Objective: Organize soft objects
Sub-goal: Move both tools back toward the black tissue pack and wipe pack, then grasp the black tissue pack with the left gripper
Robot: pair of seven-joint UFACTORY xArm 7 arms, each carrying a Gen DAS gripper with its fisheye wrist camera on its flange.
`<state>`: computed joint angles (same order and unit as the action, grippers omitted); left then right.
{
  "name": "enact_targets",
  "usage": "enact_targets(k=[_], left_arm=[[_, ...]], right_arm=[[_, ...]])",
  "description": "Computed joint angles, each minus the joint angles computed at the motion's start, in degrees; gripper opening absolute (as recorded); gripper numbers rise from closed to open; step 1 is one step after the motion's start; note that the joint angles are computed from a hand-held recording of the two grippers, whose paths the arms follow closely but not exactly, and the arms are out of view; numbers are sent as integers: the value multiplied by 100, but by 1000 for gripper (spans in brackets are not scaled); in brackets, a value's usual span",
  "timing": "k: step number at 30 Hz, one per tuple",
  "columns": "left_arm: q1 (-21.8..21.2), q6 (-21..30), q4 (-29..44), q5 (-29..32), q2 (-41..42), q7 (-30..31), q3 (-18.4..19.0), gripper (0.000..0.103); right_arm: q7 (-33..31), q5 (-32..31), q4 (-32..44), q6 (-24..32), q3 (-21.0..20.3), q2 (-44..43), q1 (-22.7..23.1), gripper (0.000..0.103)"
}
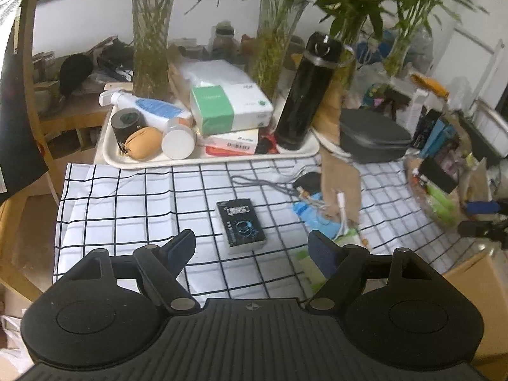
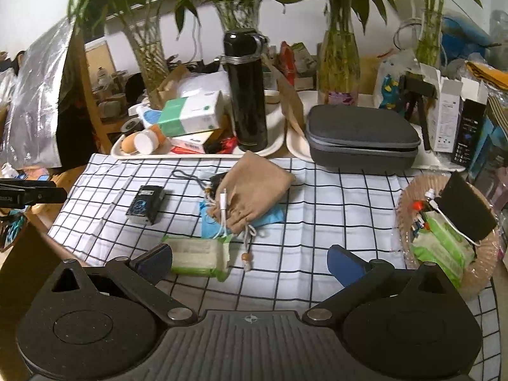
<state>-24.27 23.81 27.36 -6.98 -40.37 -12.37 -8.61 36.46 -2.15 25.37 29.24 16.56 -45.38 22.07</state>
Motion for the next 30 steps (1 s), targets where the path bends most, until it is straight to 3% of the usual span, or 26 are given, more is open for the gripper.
enact_targets(k=[6,9,15,20,26,30], left_arm=[[-97,292,-94,51,-103,102,-59,78],[-171,529,-67,-115,-144,130,105,78],[21,806,-38,-54,-226,32,-8,78],[149,392,55,40,67,33,-59,78],[8,-325,133,-34,641,311,115,78],[-6,-542,247,26,1075,487,117,78]], right_arm=[[43,-97,17,-33,23,87,-117,103],[21,-171,58,-22,45,167,-167,103],[33,-253,97,6,77,272,-196,103],[80,-243,109,-122,64,350,-195,103],[10,-298,120,-314,18,507,-209,103],[-40,-189,91,-487,-95,601,-157,103]])
